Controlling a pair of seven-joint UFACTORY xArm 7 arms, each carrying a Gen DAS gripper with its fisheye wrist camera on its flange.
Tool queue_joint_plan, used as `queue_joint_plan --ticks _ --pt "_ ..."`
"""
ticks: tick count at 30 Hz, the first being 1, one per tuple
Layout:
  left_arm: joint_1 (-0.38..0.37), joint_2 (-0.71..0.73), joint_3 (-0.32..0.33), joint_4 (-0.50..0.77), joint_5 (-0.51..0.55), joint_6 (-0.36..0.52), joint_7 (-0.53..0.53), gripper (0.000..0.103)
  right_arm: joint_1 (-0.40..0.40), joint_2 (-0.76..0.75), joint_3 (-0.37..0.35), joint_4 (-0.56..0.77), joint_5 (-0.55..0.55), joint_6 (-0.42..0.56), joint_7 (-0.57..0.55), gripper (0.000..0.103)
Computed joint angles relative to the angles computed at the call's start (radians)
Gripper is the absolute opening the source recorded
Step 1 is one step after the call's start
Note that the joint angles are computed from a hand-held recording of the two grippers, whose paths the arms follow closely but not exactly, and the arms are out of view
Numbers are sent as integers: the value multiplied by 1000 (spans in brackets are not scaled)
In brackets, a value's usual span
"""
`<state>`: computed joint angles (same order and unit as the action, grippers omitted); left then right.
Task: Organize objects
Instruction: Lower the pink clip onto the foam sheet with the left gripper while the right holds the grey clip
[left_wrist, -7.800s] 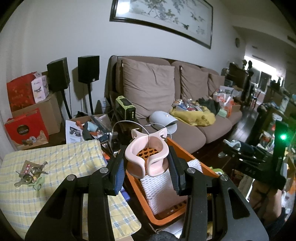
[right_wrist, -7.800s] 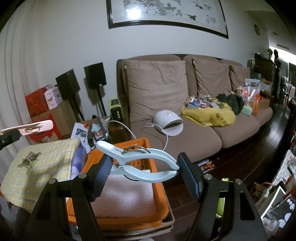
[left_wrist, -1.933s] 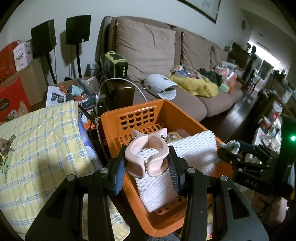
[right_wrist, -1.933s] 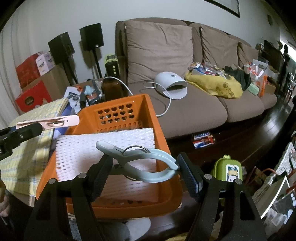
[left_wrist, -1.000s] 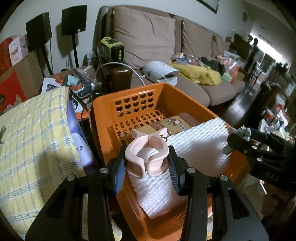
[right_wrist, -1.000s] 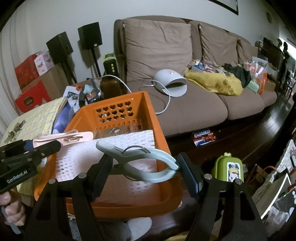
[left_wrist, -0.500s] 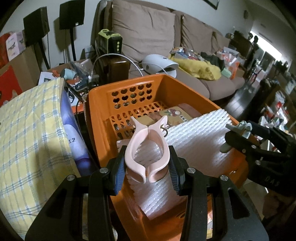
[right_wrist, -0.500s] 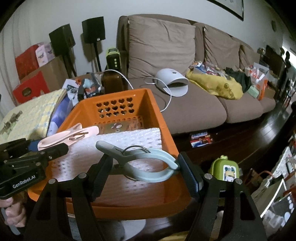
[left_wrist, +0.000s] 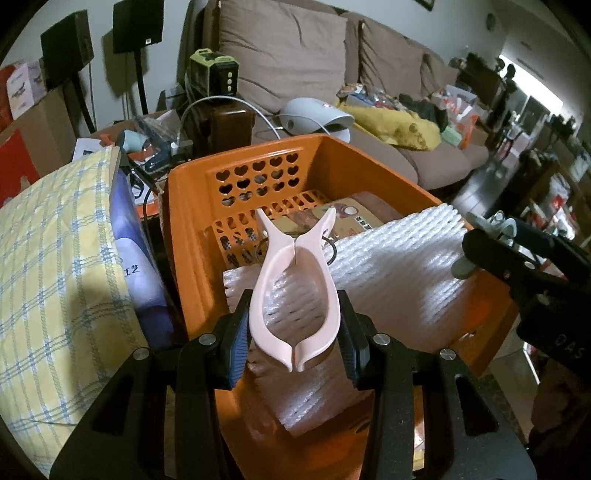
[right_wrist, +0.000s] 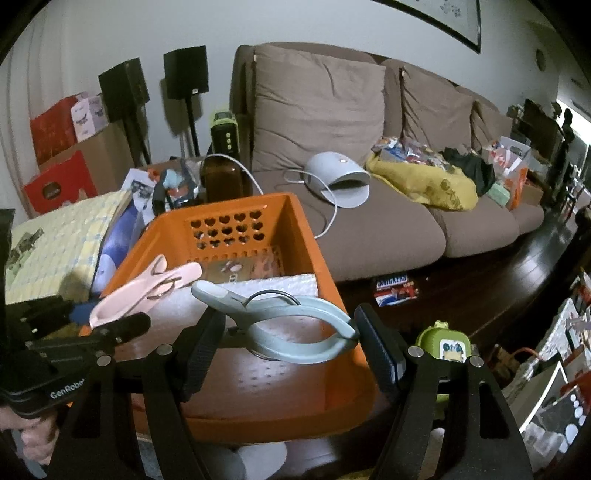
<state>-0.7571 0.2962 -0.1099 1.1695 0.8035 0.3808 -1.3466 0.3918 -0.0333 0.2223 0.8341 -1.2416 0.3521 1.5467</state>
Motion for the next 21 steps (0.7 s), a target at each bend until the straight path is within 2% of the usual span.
queue_joint_plan --ticks 3,6,14,17,21 --pt "5 5 -9 2 -28 0 23 39 5 7 3 7 -1 14 -3 74" --pt "1 7 -7 5 -32 2 31 39 25 18 15 24 -2 87 -24 74" --pt "4 6 -8 -4 -72 -25 53 39 39 31 3 31 -13 67 -16 74" --pt "-1 8 -7 -1 -83 -28 67 39 53 31 10 37 -34 119 -7 74" --pt "-6 10 -7 3 -102 -28 85 39 53 36 3 37 -21 100 -20 74"
